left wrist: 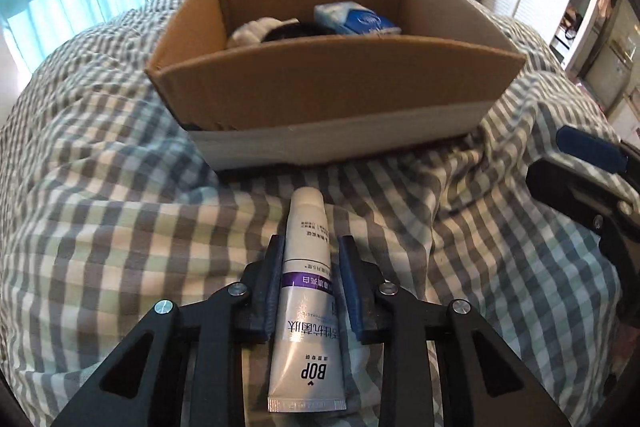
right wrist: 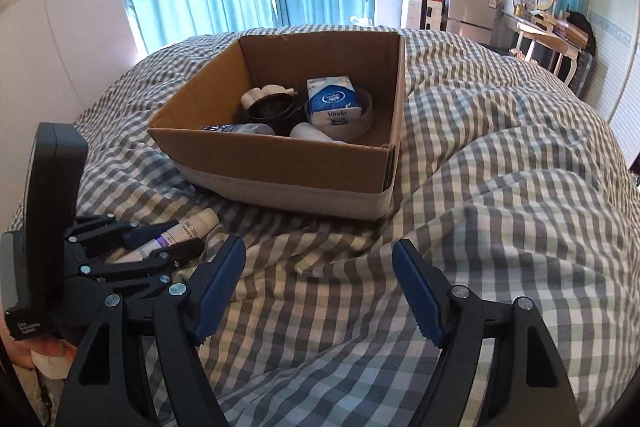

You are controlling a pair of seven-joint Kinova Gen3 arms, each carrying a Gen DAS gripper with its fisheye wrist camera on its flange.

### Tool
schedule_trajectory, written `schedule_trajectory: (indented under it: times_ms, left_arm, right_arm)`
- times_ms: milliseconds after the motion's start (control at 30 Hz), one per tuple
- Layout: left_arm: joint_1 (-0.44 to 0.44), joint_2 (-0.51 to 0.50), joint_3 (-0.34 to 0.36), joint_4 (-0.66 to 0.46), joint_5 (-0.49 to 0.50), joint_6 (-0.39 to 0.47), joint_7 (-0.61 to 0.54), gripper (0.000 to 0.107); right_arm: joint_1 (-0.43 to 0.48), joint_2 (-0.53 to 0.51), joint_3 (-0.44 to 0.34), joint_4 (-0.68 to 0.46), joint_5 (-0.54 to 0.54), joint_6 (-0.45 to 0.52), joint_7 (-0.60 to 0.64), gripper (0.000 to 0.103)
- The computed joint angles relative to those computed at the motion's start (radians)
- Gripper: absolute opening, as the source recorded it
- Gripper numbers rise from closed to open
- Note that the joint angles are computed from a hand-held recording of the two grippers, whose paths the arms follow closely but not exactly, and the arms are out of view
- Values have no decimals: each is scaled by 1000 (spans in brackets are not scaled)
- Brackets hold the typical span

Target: Organize objects

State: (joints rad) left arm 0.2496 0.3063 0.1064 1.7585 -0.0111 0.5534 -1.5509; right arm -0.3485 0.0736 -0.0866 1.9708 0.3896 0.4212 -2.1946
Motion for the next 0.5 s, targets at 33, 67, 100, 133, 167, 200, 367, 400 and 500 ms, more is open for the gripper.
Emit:
schedule_trajectory:
  times_ms: [33,67,100,133,167,200,367,400,500]
  left_arm:
    - [-6,-1,5,2,8,1,-7,23]
    - [-10,-6,8,7,15,-2,-13,23]
    - [-15,-12,12,13,23,-6,-19,23]
    - [-20,-20,16,22,32,-11,-26,23]
    - [-26,-31,21,33,43,-17,-36,23]
    - [-33,-41,26,43,57,-22,-47,23]
    - [-44,-109,40,98,113,-34,-84,23]
    - [-42,-126,41,110,118,-36,-88,23]
    - [-35,-173,41,135,130,-35,-94,23]
  right_arm:
    - [1,-1,0,0,-2,0,0,76]
    - [0,-4,1,4,1,-3,-6,76]
    - [-2,-9,1,8,7,-4,-16,76]
    - [-1,-13,0,11,10,-5,-20,76]
    - [-3,-17,-2,13,18,-3,-29,76]
    - [-6,-24,-5,17,30,1,-44,76]
    - [-17,-62,-32,39,96,15,-118,76]
    - [-18,-71,-41,43,113,20,-137,76]
    - [-17,-104,-72,54,173,40,-199,76]
